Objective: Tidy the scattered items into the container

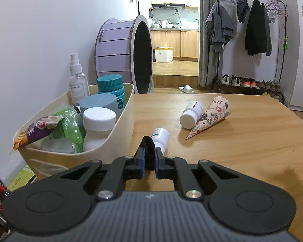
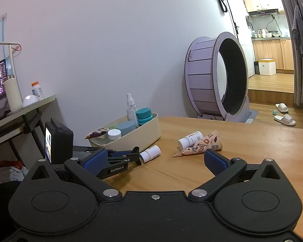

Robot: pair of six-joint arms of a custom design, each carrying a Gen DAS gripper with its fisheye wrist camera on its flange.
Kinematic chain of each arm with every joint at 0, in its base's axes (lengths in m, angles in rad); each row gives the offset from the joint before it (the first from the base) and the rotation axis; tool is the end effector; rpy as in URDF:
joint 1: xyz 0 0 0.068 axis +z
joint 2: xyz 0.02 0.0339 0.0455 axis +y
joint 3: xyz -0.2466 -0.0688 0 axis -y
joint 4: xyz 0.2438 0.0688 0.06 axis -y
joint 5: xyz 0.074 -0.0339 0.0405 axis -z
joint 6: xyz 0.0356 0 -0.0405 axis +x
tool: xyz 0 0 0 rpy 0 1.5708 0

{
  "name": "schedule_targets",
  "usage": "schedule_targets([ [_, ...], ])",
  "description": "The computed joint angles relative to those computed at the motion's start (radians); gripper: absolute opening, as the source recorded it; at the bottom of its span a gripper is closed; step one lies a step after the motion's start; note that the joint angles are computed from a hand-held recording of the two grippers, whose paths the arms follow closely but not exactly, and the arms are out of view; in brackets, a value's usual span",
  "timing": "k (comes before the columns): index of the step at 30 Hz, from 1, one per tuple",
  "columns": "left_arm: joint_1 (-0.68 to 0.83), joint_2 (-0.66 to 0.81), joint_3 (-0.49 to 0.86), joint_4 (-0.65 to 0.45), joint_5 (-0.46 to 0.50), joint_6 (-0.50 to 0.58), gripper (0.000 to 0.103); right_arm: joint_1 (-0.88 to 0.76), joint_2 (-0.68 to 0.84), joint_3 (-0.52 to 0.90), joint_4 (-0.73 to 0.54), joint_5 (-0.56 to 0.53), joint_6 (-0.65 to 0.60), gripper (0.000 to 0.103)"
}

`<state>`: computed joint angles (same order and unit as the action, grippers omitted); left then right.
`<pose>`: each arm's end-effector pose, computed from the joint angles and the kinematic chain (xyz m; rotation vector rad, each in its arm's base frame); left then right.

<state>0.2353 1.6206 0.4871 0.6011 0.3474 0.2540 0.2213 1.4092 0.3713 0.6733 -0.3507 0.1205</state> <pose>0.2775 0.0541 0.1098 0.2257 2.0567 -0.0655 0.2473 0.0682 0.1391 -0.3340 1.9250 0.5657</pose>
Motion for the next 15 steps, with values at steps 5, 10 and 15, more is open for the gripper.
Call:
schedule_targets([
  [5,0.030,-0.068,-0.056,0.027,0.072,0.007,0.008,0.002,-0.014,-0.008,-0.006,0.001,-0.005,0.103],
  [10,0.091,-0.164,-0.097,0.009,0.189,0.009,0.008,-0.002,-0.024,-0.014,-0.001,-0.007,0.003,0.103],
  [15,0.180,-0.235,-0.110,0.004,0.325,-0.012,0.008,0.019,-0.037,-0.020,-0.004,0.007,0.002,0.103],
])
